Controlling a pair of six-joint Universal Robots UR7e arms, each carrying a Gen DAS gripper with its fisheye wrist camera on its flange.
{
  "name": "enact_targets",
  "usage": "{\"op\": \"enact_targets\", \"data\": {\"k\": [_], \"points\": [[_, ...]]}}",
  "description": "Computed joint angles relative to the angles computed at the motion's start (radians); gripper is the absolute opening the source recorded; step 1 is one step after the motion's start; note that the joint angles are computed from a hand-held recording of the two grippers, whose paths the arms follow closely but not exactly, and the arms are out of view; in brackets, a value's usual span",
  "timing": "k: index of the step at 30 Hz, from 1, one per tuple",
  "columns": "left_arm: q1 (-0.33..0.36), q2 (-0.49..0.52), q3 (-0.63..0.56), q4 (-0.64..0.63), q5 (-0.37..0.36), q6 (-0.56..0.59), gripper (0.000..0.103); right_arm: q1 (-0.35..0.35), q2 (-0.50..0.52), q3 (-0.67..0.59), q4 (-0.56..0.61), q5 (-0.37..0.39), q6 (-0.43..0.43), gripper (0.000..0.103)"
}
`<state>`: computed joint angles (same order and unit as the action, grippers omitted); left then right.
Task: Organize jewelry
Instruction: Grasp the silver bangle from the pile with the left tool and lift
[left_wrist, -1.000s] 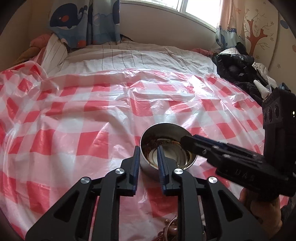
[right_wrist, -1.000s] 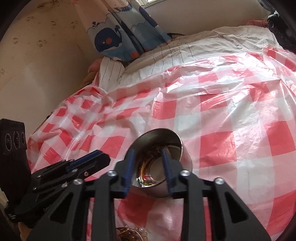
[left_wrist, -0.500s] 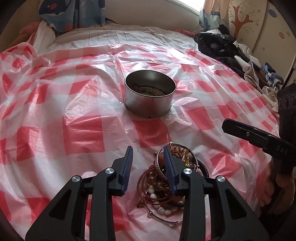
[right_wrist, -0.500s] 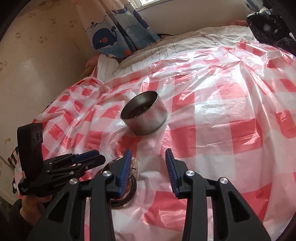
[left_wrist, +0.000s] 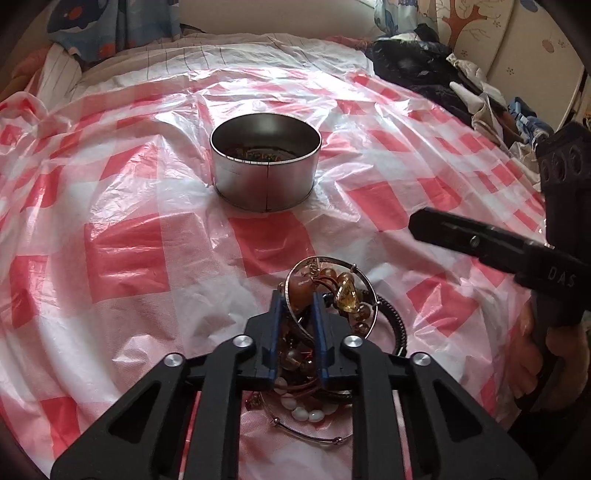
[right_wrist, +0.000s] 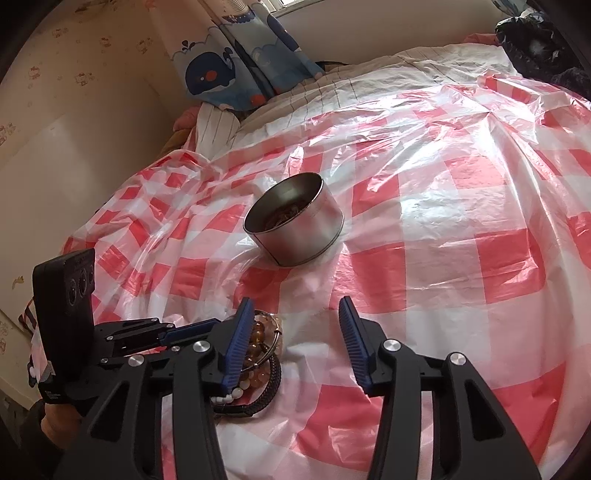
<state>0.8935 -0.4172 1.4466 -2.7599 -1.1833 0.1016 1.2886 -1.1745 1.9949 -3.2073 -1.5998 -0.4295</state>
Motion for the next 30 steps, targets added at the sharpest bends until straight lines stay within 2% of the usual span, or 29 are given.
{"op": "enact_targets", "data": {"k": [2, 6, 11, 14, 19, 23, 26, 28, 29, 30], "points": [[0.005, -0.009, 0.001, -0.012, -0.018, -0.009, 0.005, 0.0, 0.001, -0.001, 0.003, -0.001, -0.001, 0.047], [0.013, -0.02, 0.004, -0.038, -0.018, -0.03, 0.005, 0.001, 0.004, -0.004, 0.012, -0.007, -0.003, 0.047], [0.028, -0.032, 0.007, -0.069, -0.067, -0.061, 0.005, 0.004, 0.013, -0.009, 0.03, -0.021, -0.012, 0.047], [0.032, -0.039, 0.014, -0.105, -0.064, -0.078, 0.005, 0.007, 0.016, -0.012, 0.052, -0.021, -0.022, 0.047], [0.048, -0.05, 0.024, -0.163, -0.06, -0.126, 0.005, 0.022, 0.03, -0.013, 0.085, -0.003, -0.076, 0.047], [0.055, -0.054, 0.026, -0.179, -0.058, -0.148, 0.005, 0.059, 0.063, -0.003, 0.039, -0.04, -0.164, 0.046], [0.055, -0.054, 0.025, -0.181, -0.059, -0.148, 0.005, 0.082, 0.094, -0.01, 0.014, -0.097, -0.21, 0.042], [0.053, -0.053, 0.024, -0.18, -0.057, -0.145, 0.005, 0.086, 0.108, -0.014, 0.003, -0.124, -0.217, 0.036], [0.052, -0.053, 0.024, -0.179, -0.056, -0.144, 0.005, 0.085, 0.109, -0.016, 0.008, -0.127, -0.213, 0.031], [0.053, -0.054, 0.024, -0.178, -0.057, -0.144, 0.005, 0.082, 0.106, -0.016, 0.008, -0.126, -0.209, 0.016]]}}
